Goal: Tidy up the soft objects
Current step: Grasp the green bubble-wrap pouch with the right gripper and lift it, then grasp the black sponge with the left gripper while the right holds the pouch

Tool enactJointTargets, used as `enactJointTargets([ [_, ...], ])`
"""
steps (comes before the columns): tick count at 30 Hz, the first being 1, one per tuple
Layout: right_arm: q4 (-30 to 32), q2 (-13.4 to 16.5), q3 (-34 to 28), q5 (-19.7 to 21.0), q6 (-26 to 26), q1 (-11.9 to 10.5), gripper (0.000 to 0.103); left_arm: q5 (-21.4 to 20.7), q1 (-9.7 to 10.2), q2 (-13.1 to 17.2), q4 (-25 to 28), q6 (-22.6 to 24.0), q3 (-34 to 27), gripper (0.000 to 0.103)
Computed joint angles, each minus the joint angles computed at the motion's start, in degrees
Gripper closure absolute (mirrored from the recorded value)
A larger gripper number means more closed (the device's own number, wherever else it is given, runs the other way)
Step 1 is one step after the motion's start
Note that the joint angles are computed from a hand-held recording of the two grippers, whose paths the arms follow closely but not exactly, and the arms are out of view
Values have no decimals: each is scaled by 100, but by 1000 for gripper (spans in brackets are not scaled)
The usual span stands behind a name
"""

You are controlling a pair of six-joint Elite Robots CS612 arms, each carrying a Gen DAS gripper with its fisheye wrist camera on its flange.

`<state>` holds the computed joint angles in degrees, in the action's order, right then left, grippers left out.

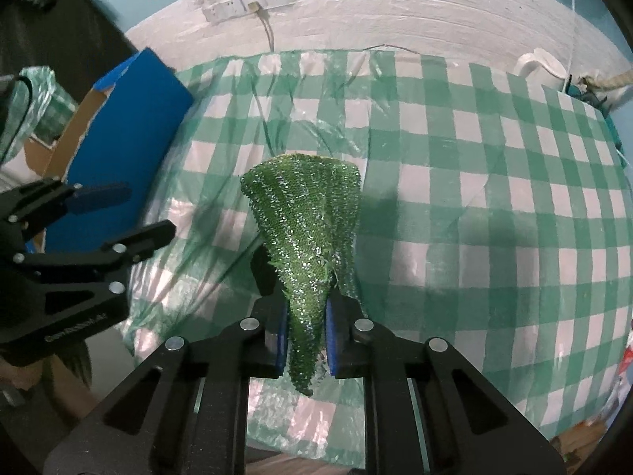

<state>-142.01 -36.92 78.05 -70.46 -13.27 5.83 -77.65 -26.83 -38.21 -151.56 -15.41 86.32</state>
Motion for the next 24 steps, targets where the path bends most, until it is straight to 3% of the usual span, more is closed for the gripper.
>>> enactJointTargets([
  [7, -176, -89, 124, 70, 202, -103, 90, -121, -43, 61, 61, 3, -115, 46],
  [20, -331, -123, 230, -349, 174, -158, 90, -539, -101, 176, 126, -21, -287, 45],
  [24, -397, -133, 271, -443, 182, -183, 90, -561, -136, 192, 74, 9, -304, 39],
])
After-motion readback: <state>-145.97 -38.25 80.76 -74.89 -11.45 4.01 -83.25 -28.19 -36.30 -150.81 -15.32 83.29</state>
